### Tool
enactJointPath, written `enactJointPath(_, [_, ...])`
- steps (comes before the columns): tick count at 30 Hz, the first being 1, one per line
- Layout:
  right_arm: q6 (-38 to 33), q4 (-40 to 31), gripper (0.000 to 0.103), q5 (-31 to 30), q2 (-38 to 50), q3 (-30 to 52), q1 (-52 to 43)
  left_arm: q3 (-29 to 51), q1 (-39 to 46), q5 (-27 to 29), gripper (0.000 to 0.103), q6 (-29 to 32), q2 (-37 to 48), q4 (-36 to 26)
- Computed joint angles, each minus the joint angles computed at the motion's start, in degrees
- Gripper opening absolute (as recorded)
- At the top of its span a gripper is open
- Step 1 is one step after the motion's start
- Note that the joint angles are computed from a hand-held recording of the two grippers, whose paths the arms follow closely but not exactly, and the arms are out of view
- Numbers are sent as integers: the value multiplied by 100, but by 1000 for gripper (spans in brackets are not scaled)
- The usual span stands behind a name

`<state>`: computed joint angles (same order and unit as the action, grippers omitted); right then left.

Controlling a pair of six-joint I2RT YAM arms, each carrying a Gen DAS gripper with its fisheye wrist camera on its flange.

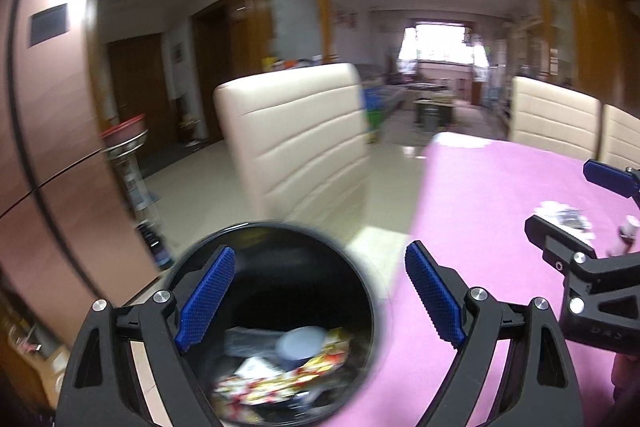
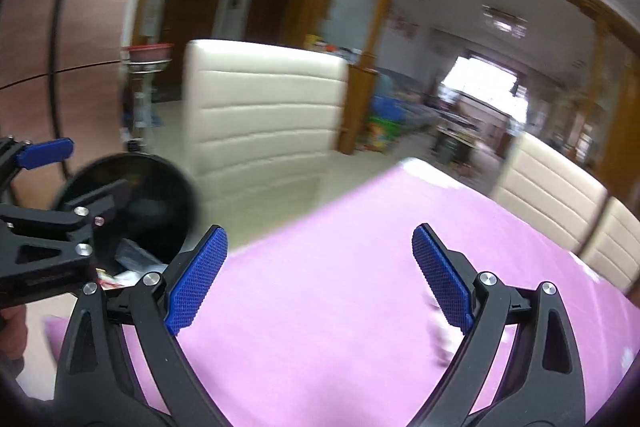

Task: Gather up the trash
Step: 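Move both open grippers back over the table toward the tissue and bottle, then grasp the white tissue with the left gripper while the right gripper grasps the brown bottle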

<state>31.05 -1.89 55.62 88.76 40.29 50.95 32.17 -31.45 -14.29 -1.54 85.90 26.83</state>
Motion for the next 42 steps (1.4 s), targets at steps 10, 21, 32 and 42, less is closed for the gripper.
enactJointPath(10, [1483,-1941,92,153,-2784,-1837,-1074,1442,-1721,2,85,-213,1330,-398])
enactJointPath(21, [371,-1389,89,-1499,-4015,-2859,-3496,3872,-2370,436,85,-447,3129,-2058])
enactJointPath(32, [10,-270,73,-2487,-2984,-2899,-4339,5064,-2406,830,85,-552,4071,-2960])
enactJointPath(42, [160,-74,47,-2424,-1896,-2583,-4147,5224,-2385,897,72,-350,4180,-3108])
